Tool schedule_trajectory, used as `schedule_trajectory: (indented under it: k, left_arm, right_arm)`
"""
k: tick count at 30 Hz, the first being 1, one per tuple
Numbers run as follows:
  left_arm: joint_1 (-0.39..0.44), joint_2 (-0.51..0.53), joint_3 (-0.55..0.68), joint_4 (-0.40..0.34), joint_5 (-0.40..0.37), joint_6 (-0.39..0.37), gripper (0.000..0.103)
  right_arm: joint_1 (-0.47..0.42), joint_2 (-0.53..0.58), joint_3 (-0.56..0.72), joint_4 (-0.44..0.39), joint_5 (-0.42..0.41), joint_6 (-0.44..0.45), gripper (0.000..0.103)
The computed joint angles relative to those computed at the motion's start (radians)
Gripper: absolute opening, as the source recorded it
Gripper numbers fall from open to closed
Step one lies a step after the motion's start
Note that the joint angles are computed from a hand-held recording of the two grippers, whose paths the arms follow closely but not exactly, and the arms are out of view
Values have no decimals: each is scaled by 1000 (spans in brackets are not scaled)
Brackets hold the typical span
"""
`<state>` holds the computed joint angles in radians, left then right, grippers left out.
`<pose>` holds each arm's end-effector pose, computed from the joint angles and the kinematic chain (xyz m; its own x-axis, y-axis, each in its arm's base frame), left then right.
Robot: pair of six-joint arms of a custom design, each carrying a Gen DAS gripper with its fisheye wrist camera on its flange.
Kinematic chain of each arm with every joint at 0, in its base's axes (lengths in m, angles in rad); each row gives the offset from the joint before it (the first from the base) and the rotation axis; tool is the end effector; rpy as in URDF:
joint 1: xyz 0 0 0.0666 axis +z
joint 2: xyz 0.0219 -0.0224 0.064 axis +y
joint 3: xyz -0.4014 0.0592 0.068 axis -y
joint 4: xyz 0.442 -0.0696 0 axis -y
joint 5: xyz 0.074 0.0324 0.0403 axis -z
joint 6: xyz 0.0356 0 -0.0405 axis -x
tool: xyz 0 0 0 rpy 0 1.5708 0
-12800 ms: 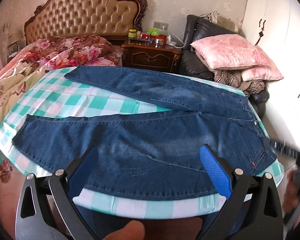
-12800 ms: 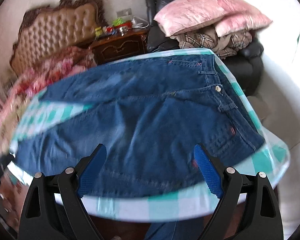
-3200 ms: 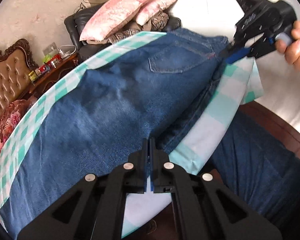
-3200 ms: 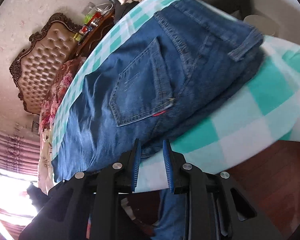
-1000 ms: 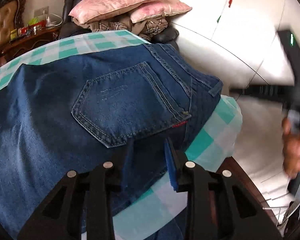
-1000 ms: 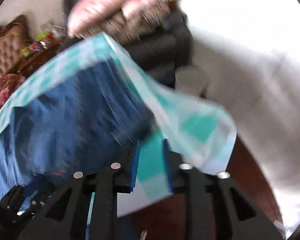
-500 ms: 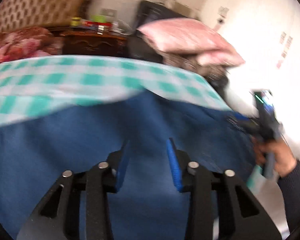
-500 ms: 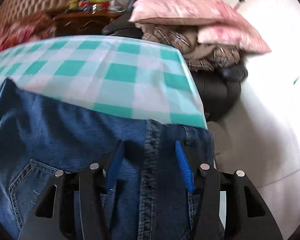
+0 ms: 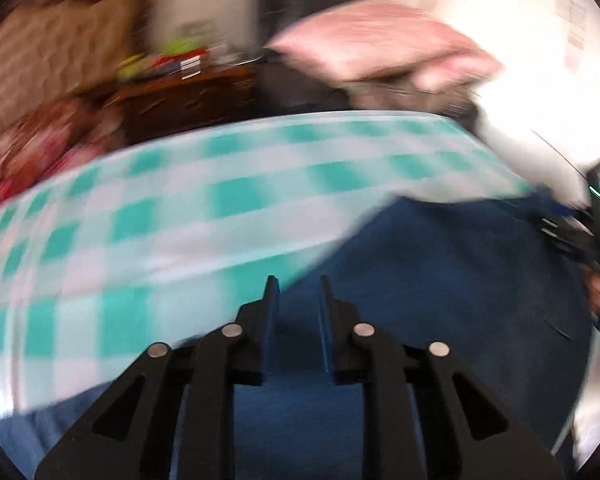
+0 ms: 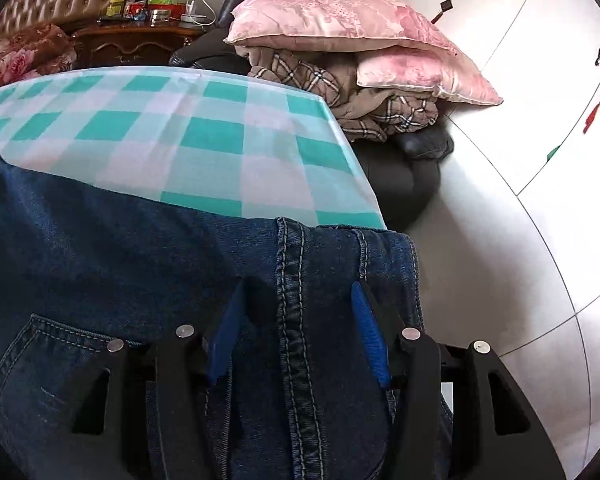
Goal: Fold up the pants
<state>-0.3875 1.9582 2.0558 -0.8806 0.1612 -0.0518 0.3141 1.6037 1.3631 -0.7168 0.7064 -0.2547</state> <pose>0.6954 -0.2904 0.4425 -0.6275 0.3113 -0.7137 0.5115 0.8559 -0.0764 0.5687 0.1600 0.3415 -0.7223 -0.0331 -0.6908 0.3124 0.8755 -0.3686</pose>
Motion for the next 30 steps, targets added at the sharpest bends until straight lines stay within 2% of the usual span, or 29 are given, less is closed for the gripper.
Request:
schedule_trajectory:
  k: [2,4,5,6,8,9,10,13,15,16,17,19,20,21,22,23,25,26,27,29,30]
  left_arm:
    - [-32,42,54,-18,20,-49,22]
    - [-52,121,155,-80,30,-89,24]
    - [-53,169,224,-129,-1,-84,24]
    - [-48,190,255,-145,-32,-57,24]
    - [-35,187,257,-94,-117,26,20]
    - [-26,171,242,-53,-95,68,21]
    - [-24,166,243,-45,-56,78,24]
    - [-43,168,251,-74,73,-4,30]
    - [-64,200,291,-139,94,-87,34]
    - [-72,223,324,-164,34,-103,34]
    - [-72,233,335,-171,-16,-85,35]
    - [-54,250,364,-161,-160,29,35]
    - [-45,225,326,-124,-216,58,36]
    - [-37,203,291,-95,-231,73,38]
    - [-28,183,265,-73,-230,85,40]
    - [-18,137,201,-29,-207,93,46]
    - [-6,44,65,81,-180,105,58]
    - [-1,-10,-12,136,-177,107,64]
    - [3,-56,-74,160,-174,103,65]
    - [5,-110,-148,183,-202,131,64]
    - [8,-141,-189,181,-205,174,63]
  right_arm:
    - [-1,-1,-1,1,-4,-2,51]
    - [-5,-3,-1,-1,-17,-4,51]
    - [-5,-5,-2,1,-22,-4,52]
    - [-7,-6,-4,3,-28,-3,52]
    - [-8,-10,-9,9,-35,-3,52]
    - [-8,-11,-11,13,-36,-2,52]
    - [-7,-11,-12,14,-34,-2,53]
    - [-9,-11,-8,9,-44,-3,53]
    - [-13,-15,-12,14,-57,0,53]
    - [-13,-16,-14,16,-60,4,53]
    - [-13,-17,-14,14,-62,5,53]
    - [-14,-17,-10,6,-68,2,53]
    - [-15,-16,-4,-6,-74,-1,53]
    - [-16,-15,5,-24,-77,-13,53]
    - [-14,-15,16,-47,-77,-34,52]
    - [-6,-22,26,-62,-68,-52,52]
    - [20,-47,21,-11,-74,-13,52]
    - [39,-56,24,21,-108,30,52]
    - [54,-58,28,45,-159,67,52]
    - [82,-32,62,74,-280,132,52]
    - [94,-2,92,72,-314,158,52]
